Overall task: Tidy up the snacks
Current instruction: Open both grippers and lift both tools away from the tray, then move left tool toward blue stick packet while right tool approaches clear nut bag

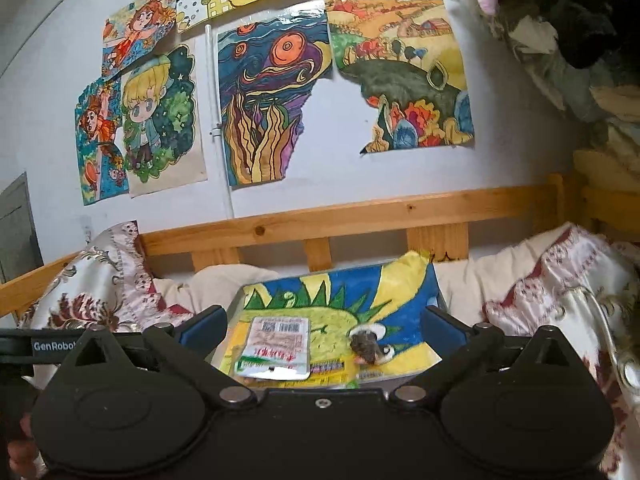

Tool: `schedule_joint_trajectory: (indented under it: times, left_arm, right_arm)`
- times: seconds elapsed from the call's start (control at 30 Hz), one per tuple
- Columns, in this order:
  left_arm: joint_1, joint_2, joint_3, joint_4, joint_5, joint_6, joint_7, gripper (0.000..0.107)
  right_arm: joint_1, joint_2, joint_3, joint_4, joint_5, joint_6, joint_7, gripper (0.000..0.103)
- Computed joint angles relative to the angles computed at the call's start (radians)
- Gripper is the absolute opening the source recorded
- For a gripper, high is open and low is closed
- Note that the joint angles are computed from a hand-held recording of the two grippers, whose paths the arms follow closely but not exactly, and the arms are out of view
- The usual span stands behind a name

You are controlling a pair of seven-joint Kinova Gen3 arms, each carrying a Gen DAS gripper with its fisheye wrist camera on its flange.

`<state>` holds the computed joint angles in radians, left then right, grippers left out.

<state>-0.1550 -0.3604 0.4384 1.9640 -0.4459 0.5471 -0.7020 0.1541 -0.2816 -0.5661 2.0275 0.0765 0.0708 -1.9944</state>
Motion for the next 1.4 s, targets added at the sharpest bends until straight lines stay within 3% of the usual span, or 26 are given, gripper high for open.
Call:
schedule_joint_trajectory:
  times: [0.3, 0.53, 0.87, 1.4]
  left_arm:
    - [0.02, -0.082, 0.009, 0.041, 0.047, 0.047, -0.045, 0.102]
    - [0.051, -0.114, 0.004, 0.048, 0.114, 0.12, -0.11, 0.102]
    - [0.046, -0.144, 0.036, 0.046, 0.135, 0.201, -0.133, 0.102]
    - [0.042, -0.131, 0.037, 0.011, 0.148, 0.328, -0.114, 0.102]
  right_arm:
    - [-0.164, -0.086, 0.137, 0.04, -0.03, 0.118, -0.023, 0.102]
    - [-0.184, -0.13, 0.139, 0.042, -0.004, 0.219, -0.057, 0.102]
    - [-0.222, -0.155, 0.14, 0.042, 0.031, 0.307, -0.094, 0.102]
    - [-0.313, -0.116, 0.138, 0.007, 0.089, 0.428, -0.109, 0.102]
